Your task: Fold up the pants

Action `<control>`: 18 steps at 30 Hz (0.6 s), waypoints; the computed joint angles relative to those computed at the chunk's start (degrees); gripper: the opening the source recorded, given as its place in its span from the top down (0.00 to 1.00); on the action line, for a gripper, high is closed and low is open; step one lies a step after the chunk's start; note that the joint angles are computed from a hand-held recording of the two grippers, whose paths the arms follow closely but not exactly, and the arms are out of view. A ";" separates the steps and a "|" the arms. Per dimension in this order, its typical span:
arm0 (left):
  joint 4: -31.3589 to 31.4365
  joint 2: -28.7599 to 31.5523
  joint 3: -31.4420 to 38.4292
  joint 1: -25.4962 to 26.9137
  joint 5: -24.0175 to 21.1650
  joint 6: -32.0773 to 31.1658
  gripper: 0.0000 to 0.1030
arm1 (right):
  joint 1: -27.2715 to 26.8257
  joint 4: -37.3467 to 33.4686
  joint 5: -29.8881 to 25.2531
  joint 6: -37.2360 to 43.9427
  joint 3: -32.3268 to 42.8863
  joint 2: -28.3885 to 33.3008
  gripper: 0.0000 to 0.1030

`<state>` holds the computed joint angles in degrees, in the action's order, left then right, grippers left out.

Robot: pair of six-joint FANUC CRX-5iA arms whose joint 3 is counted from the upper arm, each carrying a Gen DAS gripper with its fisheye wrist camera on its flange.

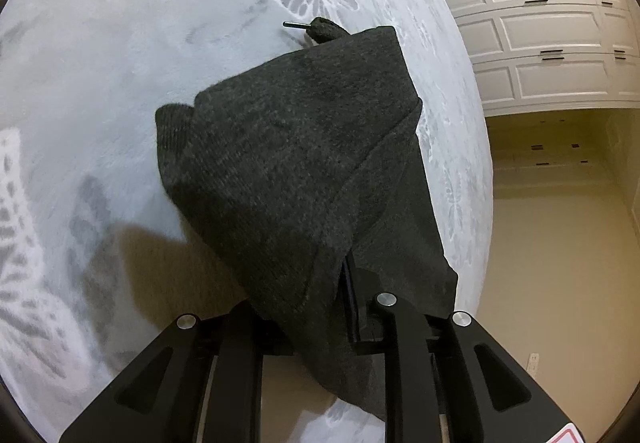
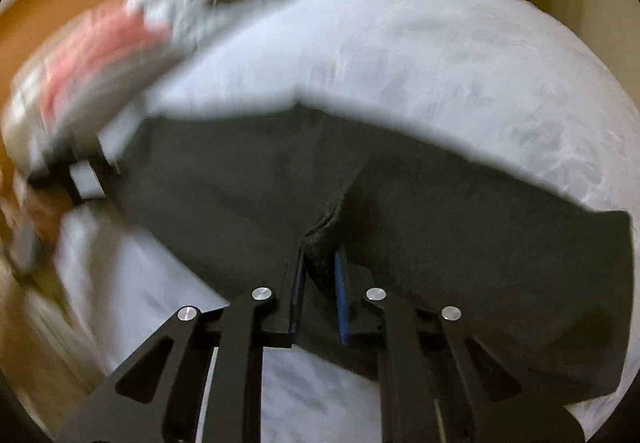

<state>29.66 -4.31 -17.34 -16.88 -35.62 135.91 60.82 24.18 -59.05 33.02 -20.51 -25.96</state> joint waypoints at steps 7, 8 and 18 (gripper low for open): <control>-9.10 1.87 6.29 -1.54 -3.60 8.16 0.86 | -0.91 -4.49 -0.86 8.01 0.79 5.70 0.79; -10.89 2.02 7.50 -1.94 -4.30 8.97 0.86 | 0.46 -1.98 -0.93 7.75 0.10 4.66 0.75; -30.41 6.55 27.70 -14.57 -5.90 6.35 0.92 | -0.41 18.25 -9.76 -12.25 -3.62 -7.38 0.19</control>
<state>-0.75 2.24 10.35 -31.45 -41.52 142.26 60.40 42.44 -68.81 20.77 -24.14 -33.35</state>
